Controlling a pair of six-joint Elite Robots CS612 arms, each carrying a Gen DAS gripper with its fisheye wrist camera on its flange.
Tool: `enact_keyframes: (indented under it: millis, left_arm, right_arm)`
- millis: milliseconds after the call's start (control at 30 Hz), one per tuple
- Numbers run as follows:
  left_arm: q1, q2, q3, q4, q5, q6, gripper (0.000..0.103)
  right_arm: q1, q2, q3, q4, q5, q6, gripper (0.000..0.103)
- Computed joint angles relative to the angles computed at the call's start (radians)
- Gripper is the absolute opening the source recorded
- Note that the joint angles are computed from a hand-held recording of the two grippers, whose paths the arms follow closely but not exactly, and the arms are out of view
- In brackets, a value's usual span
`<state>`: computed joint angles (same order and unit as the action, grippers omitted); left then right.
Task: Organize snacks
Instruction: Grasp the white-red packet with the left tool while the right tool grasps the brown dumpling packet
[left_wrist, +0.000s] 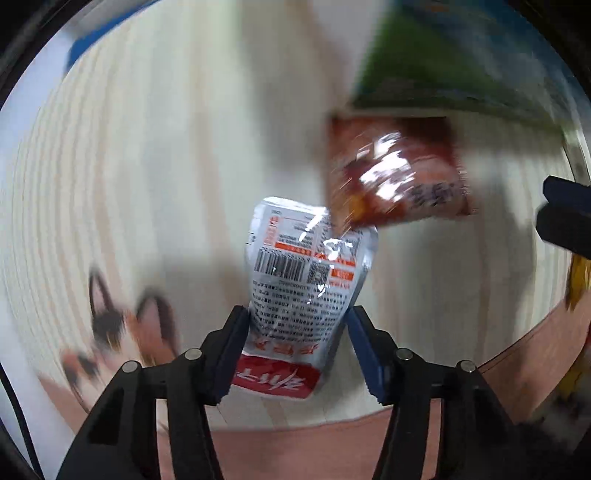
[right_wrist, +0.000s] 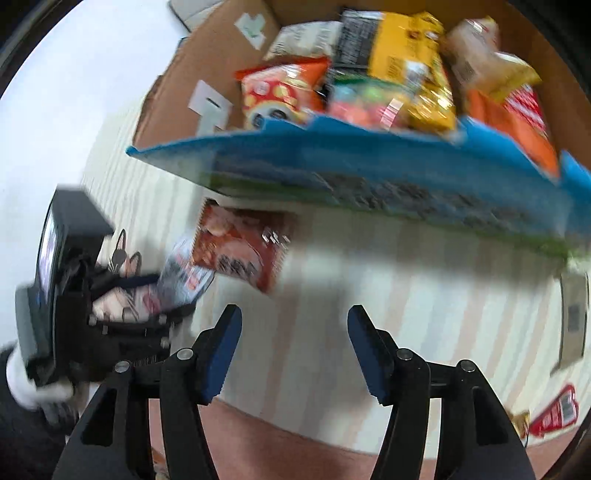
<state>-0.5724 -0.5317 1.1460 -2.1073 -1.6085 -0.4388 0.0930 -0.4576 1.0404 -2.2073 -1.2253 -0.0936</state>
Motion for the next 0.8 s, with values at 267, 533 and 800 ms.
enact_keyframes:
  millis: [267, 533, 800]
  left_arm:
    - [0.018, -0.086, 0.206, -0.171, -0.108, -0.413, 0.05]
    - [-0.005, -0.13, 0.323, -0.263, -0.081, -0.48, 0.05]
    - [0.001, -0.136, 0.336, -0.296, -0.058, -0.518, 0.049]
  right_arm:
    - [0.035, 0.07, -0.078, -0.056, -0.043, 0.002, 0.062]
    - [0.07, 0.061, -0.109, 0.088, 0.053, -0.263, 0.057]
    - [0.122, 0.125, -0.29, 0.206, -0.188, -0.332, 0.069]
